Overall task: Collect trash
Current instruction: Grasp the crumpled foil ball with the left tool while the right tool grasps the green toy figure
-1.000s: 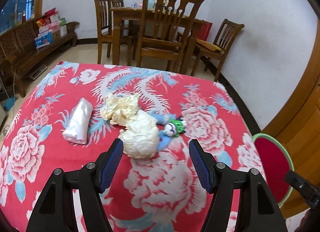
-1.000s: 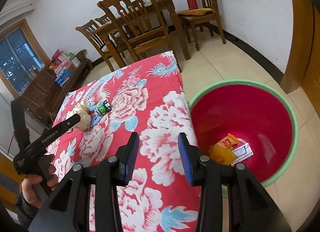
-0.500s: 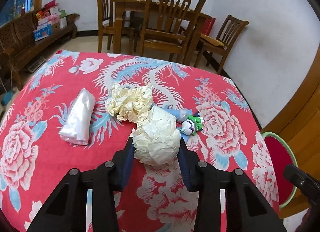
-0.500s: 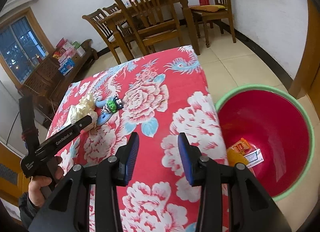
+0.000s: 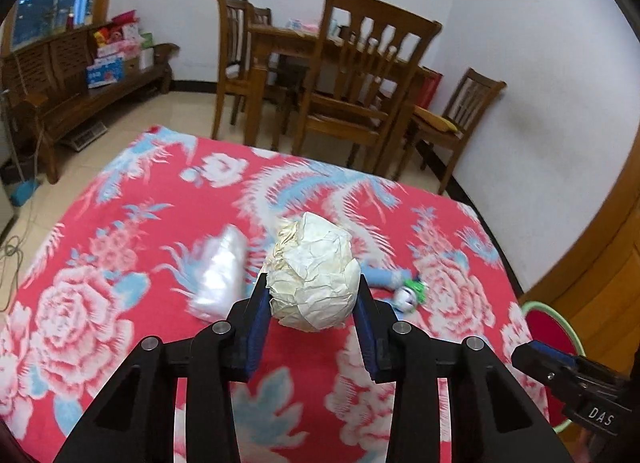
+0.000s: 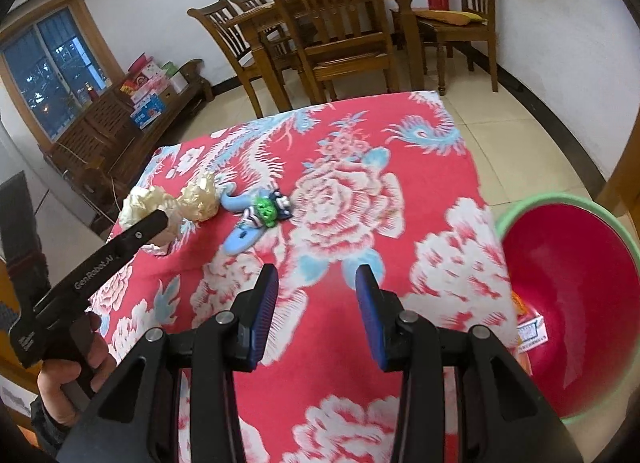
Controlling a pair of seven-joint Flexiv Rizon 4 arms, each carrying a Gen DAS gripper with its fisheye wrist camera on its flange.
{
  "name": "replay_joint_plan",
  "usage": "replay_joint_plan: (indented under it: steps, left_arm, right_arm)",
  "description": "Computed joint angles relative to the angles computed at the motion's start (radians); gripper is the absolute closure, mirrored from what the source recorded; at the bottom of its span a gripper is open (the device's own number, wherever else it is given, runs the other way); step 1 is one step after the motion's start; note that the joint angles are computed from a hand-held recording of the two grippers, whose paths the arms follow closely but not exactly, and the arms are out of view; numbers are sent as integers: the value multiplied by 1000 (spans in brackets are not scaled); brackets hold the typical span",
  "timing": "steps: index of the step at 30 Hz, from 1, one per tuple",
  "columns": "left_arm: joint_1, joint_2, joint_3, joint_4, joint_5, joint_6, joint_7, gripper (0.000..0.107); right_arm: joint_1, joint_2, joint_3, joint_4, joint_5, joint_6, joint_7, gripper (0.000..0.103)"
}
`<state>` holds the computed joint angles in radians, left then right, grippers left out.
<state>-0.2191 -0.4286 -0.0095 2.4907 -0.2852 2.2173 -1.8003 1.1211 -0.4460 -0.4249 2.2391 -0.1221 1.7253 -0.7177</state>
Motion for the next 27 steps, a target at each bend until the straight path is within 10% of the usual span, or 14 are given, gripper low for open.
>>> replay_joint_plan:
  steps: [27]
  left_arm:
    - [156, -67, -42, -6, 195, 64, -138, 68]
  right_arm:
    - [-245, -240, 212, -373, -326, -230, 198, 44]
